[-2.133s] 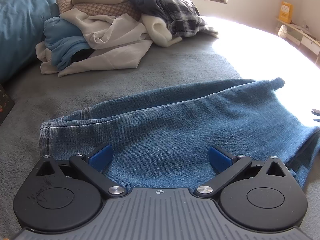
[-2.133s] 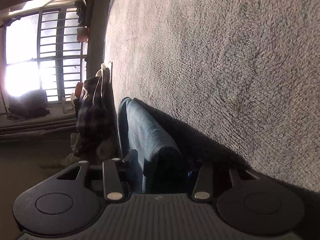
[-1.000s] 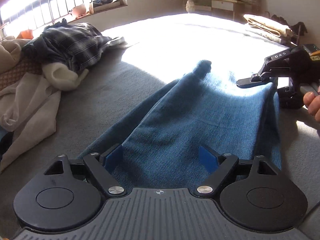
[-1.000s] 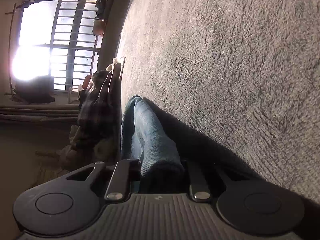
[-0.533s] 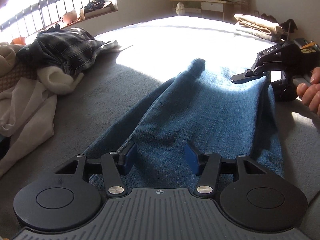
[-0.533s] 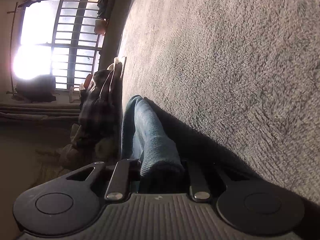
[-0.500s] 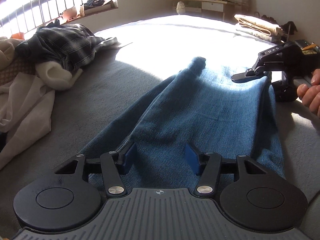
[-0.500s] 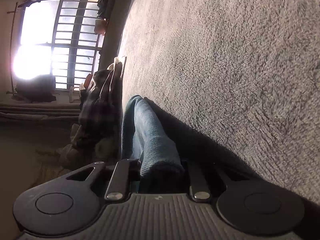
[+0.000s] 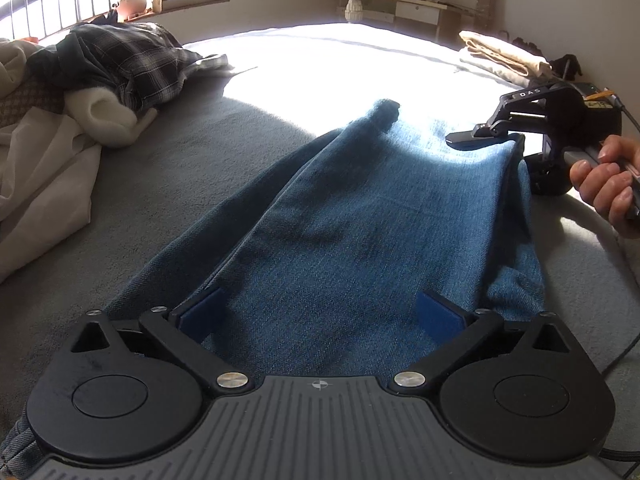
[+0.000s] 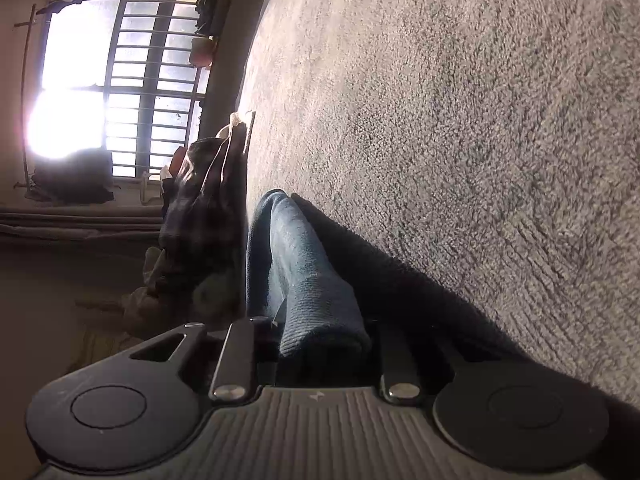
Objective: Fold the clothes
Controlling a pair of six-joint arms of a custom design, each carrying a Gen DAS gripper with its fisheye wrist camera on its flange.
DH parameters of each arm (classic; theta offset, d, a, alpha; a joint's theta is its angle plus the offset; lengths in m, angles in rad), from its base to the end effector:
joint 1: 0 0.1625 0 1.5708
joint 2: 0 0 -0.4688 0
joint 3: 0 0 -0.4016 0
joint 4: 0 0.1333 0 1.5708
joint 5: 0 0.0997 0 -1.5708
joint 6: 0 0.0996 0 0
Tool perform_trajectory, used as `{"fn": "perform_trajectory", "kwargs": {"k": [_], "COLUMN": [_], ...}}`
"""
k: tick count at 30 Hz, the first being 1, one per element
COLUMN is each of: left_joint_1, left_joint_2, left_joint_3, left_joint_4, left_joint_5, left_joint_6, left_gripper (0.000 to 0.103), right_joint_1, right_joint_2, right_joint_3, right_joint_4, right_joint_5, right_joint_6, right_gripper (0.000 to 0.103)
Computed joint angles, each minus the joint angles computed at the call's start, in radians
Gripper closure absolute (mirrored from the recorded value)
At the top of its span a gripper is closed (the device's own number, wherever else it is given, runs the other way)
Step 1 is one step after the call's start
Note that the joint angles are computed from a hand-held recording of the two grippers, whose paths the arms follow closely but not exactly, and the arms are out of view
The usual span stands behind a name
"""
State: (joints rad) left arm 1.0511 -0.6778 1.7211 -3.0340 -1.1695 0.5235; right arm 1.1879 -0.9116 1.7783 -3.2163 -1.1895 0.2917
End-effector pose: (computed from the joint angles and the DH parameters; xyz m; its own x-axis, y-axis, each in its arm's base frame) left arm -0.1961 -0.6894 0.0664 -0.5338 0.6725 -0.5127 0.8317 0.5270 -0.1748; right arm -0.0971 -0.6972 0.2312 -0.8417 0.2898 -0.4557 0.5304 0.6023 -0.5966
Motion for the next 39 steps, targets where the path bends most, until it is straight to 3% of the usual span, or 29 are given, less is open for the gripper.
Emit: {"fn": "perform_trajectory", "kwargs": {"k": [7, 9, 11, 13, 15, 18, 26, 30, 34, 39], "left_joint_1": [0.004, 0.004, 0.004, 0.005, 0.006, 0.006, 0.007, 0.006, -0.002, -0.019], "left_joint_2": [0.0, 0.002, 0.002, 0.001, 0.001, 0.001, 0.002, 0.0, -0.012, -0.036], "left_joint_3": [0.007, 0.011, 0.014, 0.013, 0.013, 0.014, 0.017, 0.018, 0.017, 0.053], "left_joint_4": [-0.022, -0.032, -0.039, -0.037, -0.038, -0.041, -0.049, -0.051, -0.035, -0.141], "left_joint_5": [-0.008, -0.008, -0.01, -0.013, -0.013, -0.013, -0.011, -0.007, 0.01, -0.016], "left_joint_6": [0.011, 0.015, 0.016, 0.014, 0.016, 0.018, 0.026, 0.028, 0.004, -0.035], "left_gripper": [0.0, 0.0, 0.0, 0.0, 0.0, 0.0, 0.0, 0.0, 0.001, 0.002], "right_joint_1": [0.008, 0.015, 0.029, 0.048, 0.059, 0.09, 0.162, 0.196, 0.194, 0.175], "right_joint_2": [0.001, -0.001, -0.005, -0.011, -0.02, -0.039, -0.095, -0.105, -0.106, -0.11], "right_joint_3": [-0.001, -0.005, -0.011, -0.011, 0.001, 0.015, 0.048, 0.052, 0.045, 0.04], "right_joint_4": [-0.006, 0.005, 0.024, 0.026, 0.005, -0.018, 0.075, 0.137, 0.136, 0.139], "right_joint_5": [0.01, -0.009, -0.053, -0.111, -0.11, -0.094, 0.085, 0.095, 0.097, 0.107], "right_joint_6": [-0.016, -0.031, -0.062, -0.111, -0.155, -0.277, -0.602, -0.72, -0.701, -0.667], "right_gripper": [0.063, 0.063, 0.069, 0.085, 0.089, 0.09, 0.09, 0.09, 0.09, 0.09]}}
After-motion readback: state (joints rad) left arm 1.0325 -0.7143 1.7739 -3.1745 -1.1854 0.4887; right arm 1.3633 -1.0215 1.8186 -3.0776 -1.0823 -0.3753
